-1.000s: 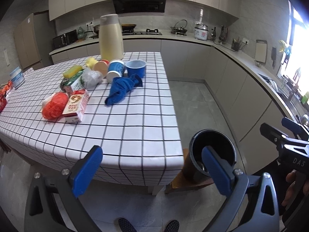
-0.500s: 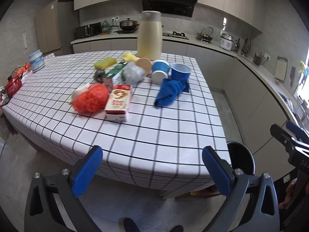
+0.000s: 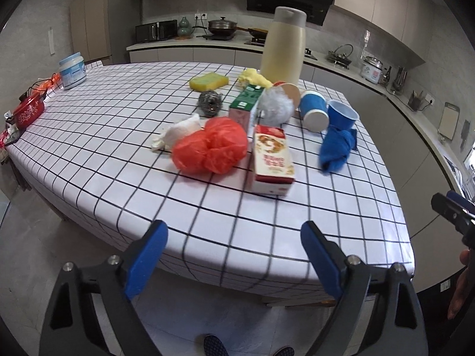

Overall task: Collect trash
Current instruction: 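Grasp the red plastic bag with the left tool while the right tool grasps the blue cloth, then carry the red bag and blue cloth to the bin and release both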

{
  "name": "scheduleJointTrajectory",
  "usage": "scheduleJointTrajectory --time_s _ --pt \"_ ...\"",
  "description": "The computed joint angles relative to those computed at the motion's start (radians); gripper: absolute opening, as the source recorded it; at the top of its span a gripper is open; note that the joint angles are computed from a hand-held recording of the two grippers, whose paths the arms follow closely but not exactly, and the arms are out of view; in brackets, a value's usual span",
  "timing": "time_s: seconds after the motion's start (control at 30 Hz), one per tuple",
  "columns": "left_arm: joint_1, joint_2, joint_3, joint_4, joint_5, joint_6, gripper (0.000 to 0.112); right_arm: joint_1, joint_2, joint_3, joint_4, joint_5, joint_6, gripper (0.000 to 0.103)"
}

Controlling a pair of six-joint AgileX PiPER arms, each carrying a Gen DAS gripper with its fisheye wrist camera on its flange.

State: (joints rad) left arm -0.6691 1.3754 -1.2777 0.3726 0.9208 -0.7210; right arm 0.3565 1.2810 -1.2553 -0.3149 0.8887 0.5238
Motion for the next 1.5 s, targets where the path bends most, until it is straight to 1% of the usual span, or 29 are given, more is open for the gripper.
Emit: scheduleJointTrajectory --time_s 0.1,0.17,0.23,0.37,0.57,0.6,0.67,0.73,0.93,1.0,1.07,1.1,1.13,1.17,1.2,1.23,1.27,1.37,1.5 --pt "0.079 0.009 0.005 -0.06 -0.048 0.105 0.086 0.064 0.077 -0.049 -0.063 -0.004 0.071 0.103" --pt "0.136 0.014 0.009 -0.121 -0.084 0.193 0.082 0.084 0.125 -0.08 -0.095 -0.004 0.11 0.103" --pt "0.179 0.024 0.012 -0.161 -0.118 0.258 0.082 0.083 0.169 -0.115 -0.086 -0.01 0.125 0.103" --pt "0.258 0.071 -0.002 -0.255 -0.178 0.395 0.082 0.098 0.241 -0.172 -0.122 -0.015 0.179 0.103" --pt "0.337 0.187 -0.068 -0.382 -0.23 0.574 0.082 0.074 0.376 -0.279 -0.147 -0.021 0.203 0.101" --pt "0.343 0.205 -0.079 -0.388 -0.235 0.586 0.082 0.064 0.402 -0.298 -0.138 -0.023 0.195 0.1" --pt "0.363 0.244 -0.107 -0.429 -0.233 0.631 0.082 0.036 0.461 -0.347 -0.1 -0.022 0.168 0.091" --pt "0.381 0.271 -0.126 -0.481 -0.233 0.671 0.082 0.016 0.512 -0.39 -0.071 -0.018 0.145 0.087" --pt "0.4 0.326 -0.161 -0.552 -0.236 0.718 0.081 -0.011 0.65 -0.529 -0.023 -0.003 0.098 0.084" --pt "0.412 0.342 -0.176 -0.581 -0.225 0.732 0.075 -0.017 0.684 -0.568 -0.004 0.002 0.08 0.081" --pt "0.417 0.359 -0.191 -0.603 -0.216 0.737 0.065 -0.024 0.717 -0.602 0.009 0.011 0.064 0.074" --pt "0.422 0.359 -0.187 -0.614 -0.22 0.74 0.064 -0.032 0.731 -0.614 0.03 0.012 0.05 0.071" --pt "0.424 0.357 -0.186 -0.622 -0.218 0.745 0.058 -0.038 0.738 -0.618 0.047 0.01 0.041 0.061" --pt "0.43 0.355 -0.184 -0.641 -0.216 0.76 0.049 -0.045 0.742 -0.617 0.065 0.005 0.03 0.045" --pt "0.431 0.348 -0.176 -0.651 -0.222 0.764 0.046 -0.048 0.74 -0.608 0.075 -0.004 0.023 0.037" --pt "0.436 0.332 -0.158 -0.666 -0.235 0.774 0.044 -0.05 0.732 -0.594 0.082 -0.017 0.019 0.03" --pt "0.44 0.319 -0.146 -0.677 -0.244 0.785 0.043 -0.055 0.715 -0.567 0.097 -0.043 0.015 0.025" --pt "0.45 0.281 -0.111 -0.701 -0.264 0.81 0.043 -0.045 0.651 -0.49 0.067 -0.091 0.047 0.024" --pt "0.453 0.24 -0.076 -0.707 -0.271 0.819 0.044 -0.035 0.601 -0.446 0.055 -0.094 0.052 0.024"
